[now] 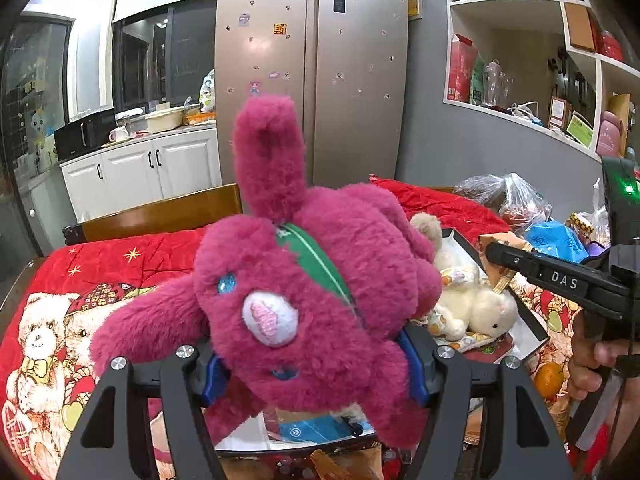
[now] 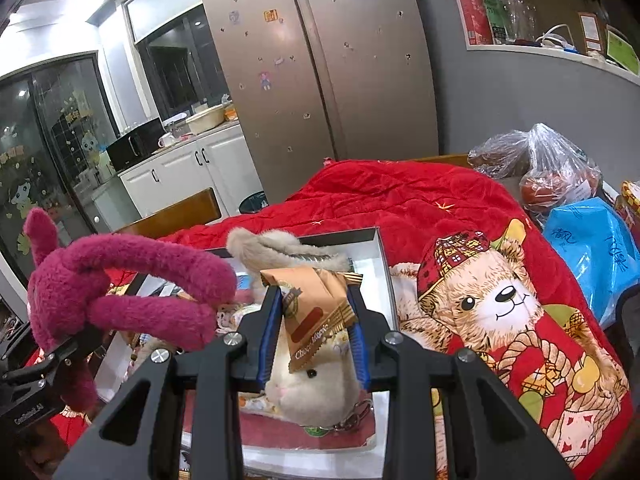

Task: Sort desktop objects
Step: 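Lift and carry the magenta plush and gold snack over the box, then lower the gold snack into the box and open the right gripper, then lower the magenta plush into the box and open the left gripper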

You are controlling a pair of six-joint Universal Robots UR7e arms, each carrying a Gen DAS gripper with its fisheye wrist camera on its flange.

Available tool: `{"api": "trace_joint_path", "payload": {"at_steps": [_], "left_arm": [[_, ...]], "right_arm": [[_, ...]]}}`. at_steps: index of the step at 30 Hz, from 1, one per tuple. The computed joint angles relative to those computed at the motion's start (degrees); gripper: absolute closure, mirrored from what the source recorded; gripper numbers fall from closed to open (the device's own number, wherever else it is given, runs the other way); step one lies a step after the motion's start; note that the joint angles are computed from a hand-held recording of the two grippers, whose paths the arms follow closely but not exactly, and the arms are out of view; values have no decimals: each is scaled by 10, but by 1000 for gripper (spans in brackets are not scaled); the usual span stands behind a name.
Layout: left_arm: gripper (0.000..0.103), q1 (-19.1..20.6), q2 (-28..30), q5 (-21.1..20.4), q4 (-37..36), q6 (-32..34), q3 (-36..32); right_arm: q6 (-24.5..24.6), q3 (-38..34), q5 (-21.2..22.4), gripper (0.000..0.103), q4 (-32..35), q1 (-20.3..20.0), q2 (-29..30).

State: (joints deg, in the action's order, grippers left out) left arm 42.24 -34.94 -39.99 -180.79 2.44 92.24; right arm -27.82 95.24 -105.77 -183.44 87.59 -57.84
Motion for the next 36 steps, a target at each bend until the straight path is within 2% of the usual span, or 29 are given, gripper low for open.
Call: {"api": "trace_joint_path", "payload": {"at_steps": [4,6,7,8,9,11,14,18,21,27,31,36], "left_arm": [[25,-1,-1,7,-17,4,4],[24,-1,-3,6,-11,0,4],[22,0,-5,4,-9,-2,5],[22,0,-8,0,-8,-3,7],[22,-1,-9,-1,-8,-5,7],[21,-4,-11,0,0,-18,7],[21,-5,-16,-6,28,-36,5],[21,-9,-13,8,35,-33,2],[21,-9,-15,10,49,-39,1],[21,-1,-45,-43,128,-94,-3],[21,-10,-69,-53,196,-141,-4],[21,-28,-103,-79,260,-178,14]], "right_arm": [[-1,5,13,69,-15,0,-1],[9,12,32,59,-18,0,-10],[14,18,42,41,-27,1,-14],[15,24,54,28,-40,0,-18],[16,30,67,24,-53,-1,-22],[26,38,79,0,-73,-1,-29],[33,48,97,0,-103,-3,-34],[13,42,61,0,-107,6,-31],[5,44,52,0,-113,10,-30],[-2,50,55,0,-99,17,-37],[-18,62,48,0,-106,31,-45],[1,95,57,0,-108,46,-78]]}}
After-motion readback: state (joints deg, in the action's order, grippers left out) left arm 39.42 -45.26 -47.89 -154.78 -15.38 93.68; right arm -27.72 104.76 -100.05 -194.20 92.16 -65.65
